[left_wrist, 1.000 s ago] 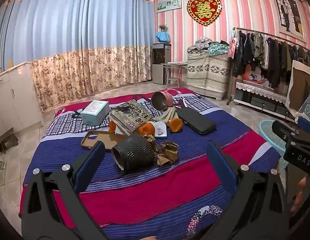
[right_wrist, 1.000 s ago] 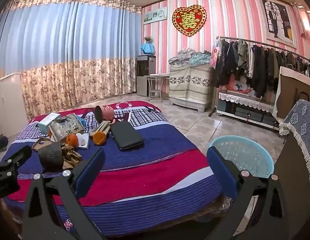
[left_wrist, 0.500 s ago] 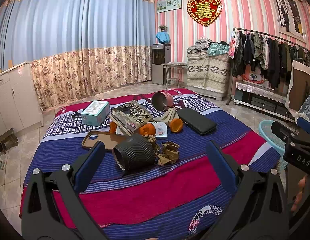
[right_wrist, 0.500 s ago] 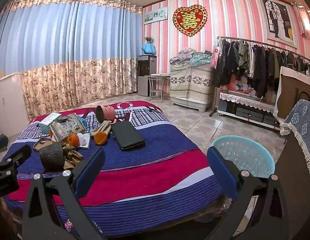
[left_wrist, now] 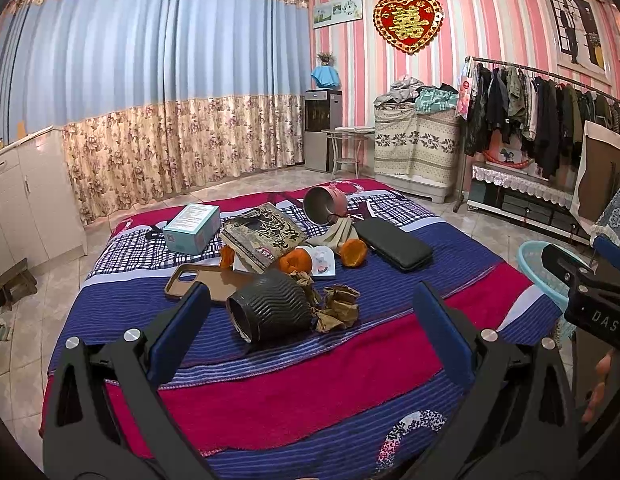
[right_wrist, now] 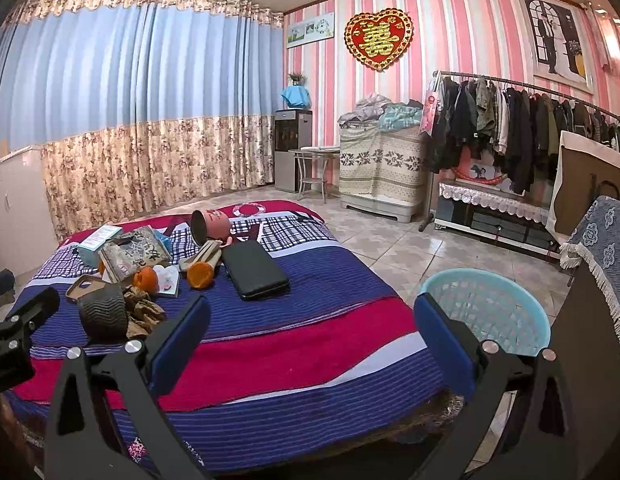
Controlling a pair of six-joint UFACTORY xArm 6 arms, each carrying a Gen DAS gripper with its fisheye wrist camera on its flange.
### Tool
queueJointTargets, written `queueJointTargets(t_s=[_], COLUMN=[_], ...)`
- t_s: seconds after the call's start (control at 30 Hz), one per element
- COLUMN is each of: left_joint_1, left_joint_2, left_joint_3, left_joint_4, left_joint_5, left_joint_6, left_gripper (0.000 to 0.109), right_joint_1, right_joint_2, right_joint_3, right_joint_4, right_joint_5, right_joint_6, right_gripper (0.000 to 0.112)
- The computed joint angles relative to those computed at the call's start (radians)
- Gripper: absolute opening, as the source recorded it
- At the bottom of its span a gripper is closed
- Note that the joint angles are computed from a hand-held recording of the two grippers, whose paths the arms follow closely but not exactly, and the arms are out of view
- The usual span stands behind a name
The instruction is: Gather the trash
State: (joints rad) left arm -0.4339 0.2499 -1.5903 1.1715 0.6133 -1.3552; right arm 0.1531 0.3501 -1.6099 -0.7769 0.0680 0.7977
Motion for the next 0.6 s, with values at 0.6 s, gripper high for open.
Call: queueJointTargets(t_s=[0.6], left_joint_1=[0.004], left_joint_2=[-0.043], left_joint_3=[0.026], left_joint_4=[-0.01], left_joint_5=[0.002], left_joint_6=[0.012], left_gripper=[0.098], right_joint_1=[-0.006], right_joint_2=[0.007], right_joint_3=[0.0], right_joint_4=[-0.056], right_joint_5=[-0.008], right_joint_6=[0.052], right_gripper=[0.099])
